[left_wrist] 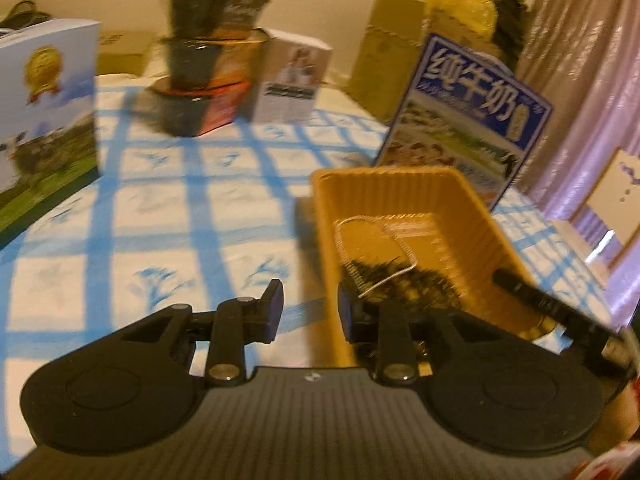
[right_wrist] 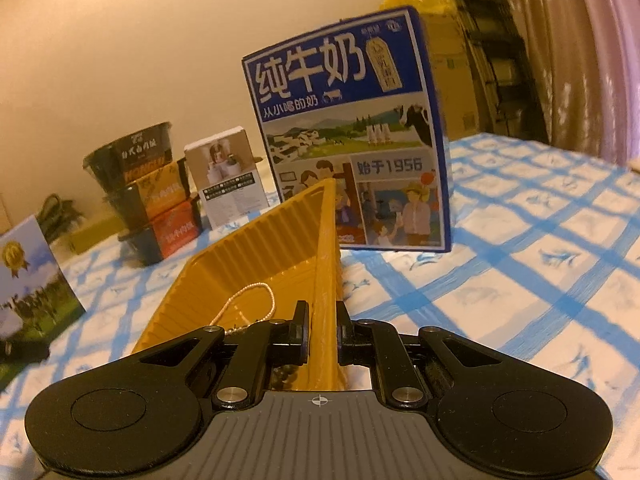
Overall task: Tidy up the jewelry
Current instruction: 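Open the right gripper to release the tray while the left gripper withdraws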
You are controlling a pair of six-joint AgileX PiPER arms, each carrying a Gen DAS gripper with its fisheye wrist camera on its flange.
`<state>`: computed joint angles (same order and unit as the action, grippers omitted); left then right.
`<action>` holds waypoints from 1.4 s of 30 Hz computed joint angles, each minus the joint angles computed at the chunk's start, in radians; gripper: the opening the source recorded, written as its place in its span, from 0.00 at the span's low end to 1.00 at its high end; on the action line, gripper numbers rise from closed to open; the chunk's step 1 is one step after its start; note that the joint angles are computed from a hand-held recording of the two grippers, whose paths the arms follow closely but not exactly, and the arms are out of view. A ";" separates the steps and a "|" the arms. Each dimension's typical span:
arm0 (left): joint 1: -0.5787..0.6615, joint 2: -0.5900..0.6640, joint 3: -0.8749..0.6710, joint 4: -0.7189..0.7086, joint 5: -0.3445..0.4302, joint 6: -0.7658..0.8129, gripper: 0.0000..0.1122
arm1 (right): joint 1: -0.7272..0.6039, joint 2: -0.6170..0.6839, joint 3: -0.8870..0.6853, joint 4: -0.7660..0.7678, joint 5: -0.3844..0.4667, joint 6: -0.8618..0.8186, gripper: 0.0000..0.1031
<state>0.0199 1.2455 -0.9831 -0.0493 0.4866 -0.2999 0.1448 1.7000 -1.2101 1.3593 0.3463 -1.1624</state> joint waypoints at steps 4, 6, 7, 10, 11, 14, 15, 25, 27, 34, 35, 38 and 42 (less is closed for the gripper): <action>0.007 -0.049 0.048 0.075 0.030 -0.074 0.23 | -0.007 0.042 -0.055 -0.015 0.036 0.060 0.12; 0.014 -0.062 0.060 0.084 0.046 -0.091 0.23 | 0.011 0.055 -0.076 -0.026 0.022 0.063 0.12; 0.014 -0.070 0.067 0.094 0.051 -0.103 0.23 | 0.021 0.060 -0.083 -0.033 0.011 0.063 0.12; -0.004 -0.084 0.077 0.156 0.067 -0.163 0.23 | 0.043 0.080 -0.110 -0.068 -0.002 0.091 0.12; -0.011 -0.087 0.080 0.175 0.070 -0.182 0.24 | 0.048 0.086 -0.117 -0.087 -0.004 0.105 0.12; -0.027 -0.093 0.082 0.198 0.079 -0.218 0.25 | 0.058 0.096 -0.123 -0.139 -0.012 0.135 0.12; -0.035 -0.095 0.082 0.212 0.082 -0.237 0.26 | 0.060 0.100 -0.124 -0.166 -0.018 0.152 0.12; -0.100 -0.114 0.087 0.337 0.131 -0.354 0.36 | 0.066 0.132 -0.140 -0.438 -0.039 0.325 0.12; -0.114 -0.116 0.086 0.362 0.145 -0.380 0.37 | 0.065 0.140 -0.149 -0.500 -0.035 0.385 0.13; -0.151 -0.135 0.087 0.420 0.181 -0.429 0.45 | 0.018 0.166 -0.183 -0.385 0.076 0.286 0.28; -0.160 -0.141 0.089 0.435 0.186 -0.439 0.46 | -0.005 0.183 -0.208 -0.353 0.141 0.279 0.49; -0.178 -0.158 0.097 0.467 0.199 -0.458 0.49 | -0.032 0.160 -0.181 -0.246 0.131 0.209 0.73; -0.218 -0.184 0.104 0.515 0.235 -0.504 0.53 | -0.044 0.113 -0.185 -0.371 0.098 0.365 0.74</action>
